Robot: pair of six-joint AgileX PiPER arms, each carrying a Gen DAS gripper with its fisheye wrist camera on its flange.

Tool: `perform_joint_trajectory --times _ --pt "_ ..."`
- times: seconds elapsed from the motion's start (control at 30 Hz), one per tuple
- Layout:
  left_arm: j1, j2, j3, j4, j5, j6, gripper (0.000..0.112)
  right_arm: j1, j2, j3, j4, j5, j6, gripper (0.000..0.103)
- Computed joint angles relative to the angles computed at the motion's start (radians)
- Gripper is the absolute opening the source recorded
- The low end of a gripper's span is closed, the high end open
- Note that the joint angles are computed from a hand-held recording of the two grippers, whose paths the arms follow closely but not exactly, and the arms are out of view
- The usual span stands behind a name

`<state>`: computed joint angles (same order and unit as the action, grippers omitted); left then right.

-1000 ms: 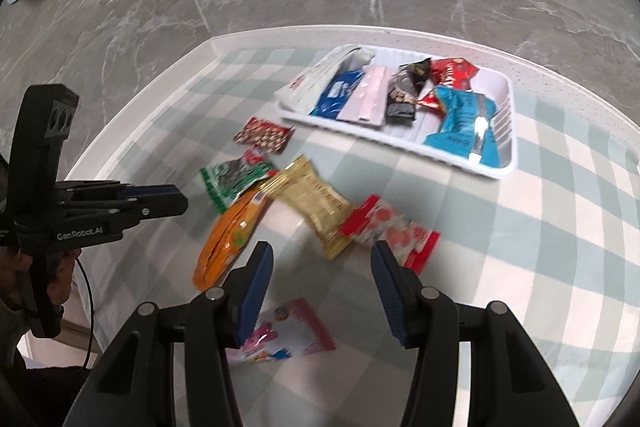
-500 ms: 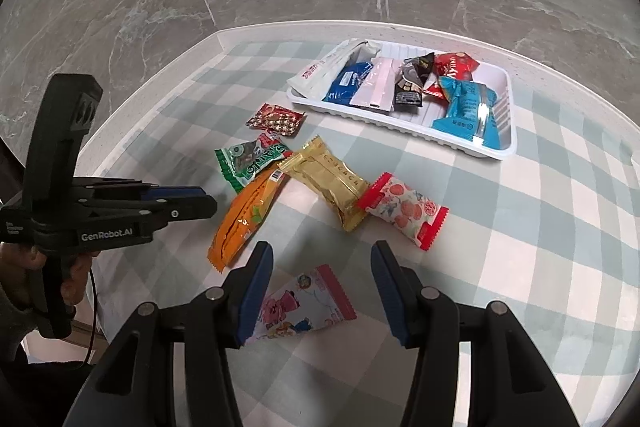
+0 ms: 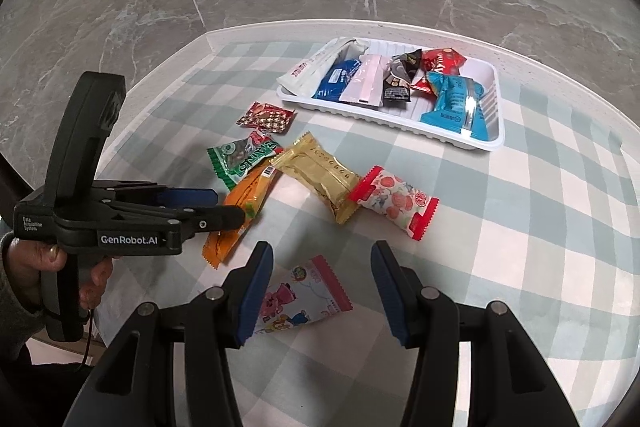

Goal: Organize snacks
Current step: 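Close the left tool on the orange bar and lift it, then grasp the red-white strawberry packet with the right tool and lift it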

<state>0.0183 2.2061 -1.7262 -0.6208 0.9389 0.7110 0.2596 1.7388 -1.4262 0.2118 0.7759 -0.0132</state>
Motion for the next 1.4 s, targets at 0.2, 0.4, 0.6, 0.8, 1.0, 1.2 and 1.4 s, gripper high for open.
perform_joint_trajectory --times 0.2,0.4,0.6,0.8,1.0,1.2,1.4 --pt "-0.027 0.014 0.003 0.045 -0.033 -0.012 0.047 0.003 0.01 -0.005 -0.022 -0.004 0.029 0.055" --pt "-0.043 0.015 0.021 0.057 -0.094 -0.019 0.03 -0.003 0.028 -0.011 -0.039 -0.01 0.015 0.055" --pt "-0.046 0.004 0.046 0.062 -0.127 -0.041 0.021 -0.059 0.07 -0.038 -0.005 0.008 -0.092 0.055" --pt "-0.045 -0.028 0.1 0.04 -0.143 -0.042 0.021 -0.121 0.142 -0.1 0.036 0.046 -0.247 0.058" --pt "-0.023 -0.072 0.17 0.014 -0.163 -0.046 0.021 -0.151 0.25 -0.217 0.059 0.109 -0.386 0.058" --pt "0.004 -0.102 0.219 -0.011 -0.172 -0.044 0.021 -0.148 0.353 -0.35 0.047 0.181 -0.464 0.058" --pt "0.022 -0.129 0.264 -0.035 -0.181 -0.024 0.021 -0.152 0.426 -0.459 0.06 0.255 -0.521 0.057"
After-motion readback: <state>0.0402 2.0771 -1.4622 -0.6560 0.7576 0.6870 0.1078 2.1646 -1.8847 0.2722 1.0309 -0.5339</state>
